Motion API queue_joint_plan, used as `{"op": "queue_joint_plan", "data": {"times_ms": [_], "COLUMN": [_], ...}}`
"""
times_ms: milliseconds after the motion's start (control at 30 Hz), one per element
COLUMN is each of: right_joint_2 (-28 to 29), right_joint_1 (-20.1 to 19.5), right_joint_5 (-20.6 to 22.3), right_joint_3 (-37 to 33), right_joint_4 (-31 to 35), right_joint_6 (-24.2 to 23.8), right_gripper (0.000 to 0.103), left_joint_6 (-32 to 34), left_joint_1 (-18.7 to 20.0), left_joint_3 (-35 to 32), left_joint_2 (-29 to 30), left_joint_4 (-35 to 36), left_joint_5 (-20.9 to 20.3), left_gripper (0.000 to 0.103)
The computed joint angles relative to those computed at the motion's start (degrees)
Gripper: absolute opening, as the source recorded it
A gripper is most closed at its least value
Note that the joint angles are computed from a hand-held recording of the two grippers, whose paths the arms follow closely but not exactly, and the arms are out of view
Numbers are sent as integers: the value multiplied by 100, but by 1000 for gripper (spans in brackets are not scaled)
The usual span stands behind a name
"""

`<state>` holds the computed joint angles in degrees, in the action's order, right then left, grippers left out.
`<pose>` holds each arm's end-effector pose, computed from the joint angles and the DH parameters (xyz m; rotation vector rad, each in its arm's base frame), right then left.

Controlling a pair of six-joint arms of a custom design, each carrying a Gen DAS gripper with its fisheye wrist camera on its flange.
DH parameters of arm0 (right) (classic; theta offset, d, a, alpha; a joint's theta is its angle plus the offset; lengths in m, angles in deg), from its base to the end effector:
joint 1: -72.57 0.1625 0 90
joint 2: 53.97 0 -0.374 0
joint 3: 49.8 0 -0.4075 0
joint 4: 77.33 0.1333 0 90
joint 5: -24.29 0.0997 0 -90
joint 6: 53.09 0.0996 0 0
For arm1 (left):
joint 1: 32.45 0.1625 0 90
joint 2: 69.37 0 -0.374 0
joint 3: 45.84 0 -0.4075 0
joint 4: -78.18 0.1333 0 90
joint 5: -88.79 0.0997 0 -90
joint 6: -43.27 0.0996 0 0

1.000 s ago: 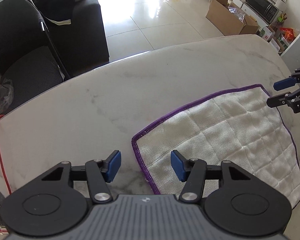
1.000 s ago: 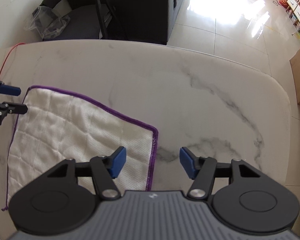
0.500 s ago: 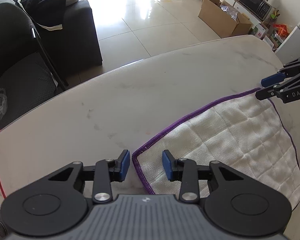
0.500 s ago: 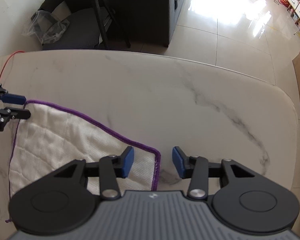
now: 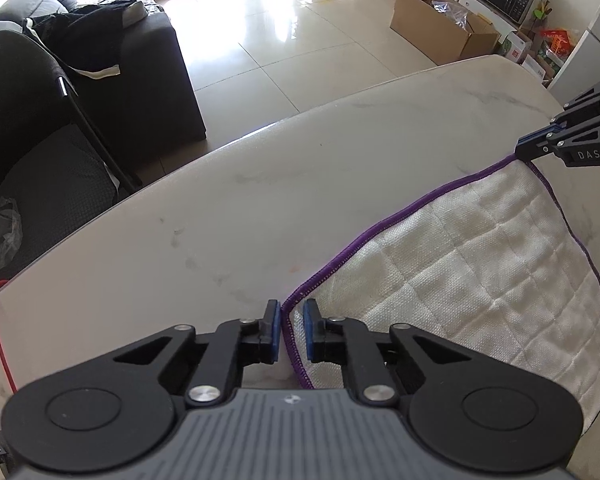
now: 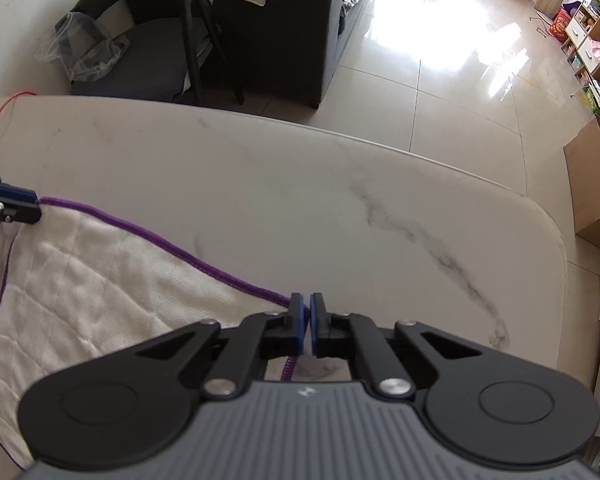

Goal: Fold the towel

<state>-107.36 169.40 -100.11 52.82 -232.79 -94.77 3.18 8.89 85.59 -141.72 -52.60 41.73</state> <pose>0.1488 -0.5944 0.1031 0.9212 -2.3117 0.1078 -0.1634 -0.4116 0.0688 0.3263 2.3487 -0.3785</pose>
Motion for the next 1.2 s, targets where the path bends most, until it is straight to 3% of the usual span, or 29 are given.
{"op": "queue_joint_plan", "data": {"times_ms": [567,700,833,933,1033,1200], "right_joint_2": [-852,-1064,-1229,-1386,-1553,-1795], "right_joint_1": [86,133,139,99,42,-100], "right_joint_5": [508,619,726,792,860,908], "right_joint_3": [766,994,1183,1388,1580,1832], "right_joint_4": [-35,-40,-8,-4,16,52], "right_joint_6": [-84,-151,-197,-265,-337,-437], "right_gripper": [3,3,3,3,3,3], "left_joint_6": [-253,-380,-277,-279,-112,351], "left_joint_1": [-531,-555,-584,-613,-568,-441], "left_joint_3": [237,205,202,182,193,236], "left_joint_2": [-359,-399,-386,-321,-279,-176], "left_joint_4": [198,419,482,580,452,36], "left_joint_5": [-26,-32,-55,55,92,96], "left_gripper": [9,15,40,43,55,55]}}
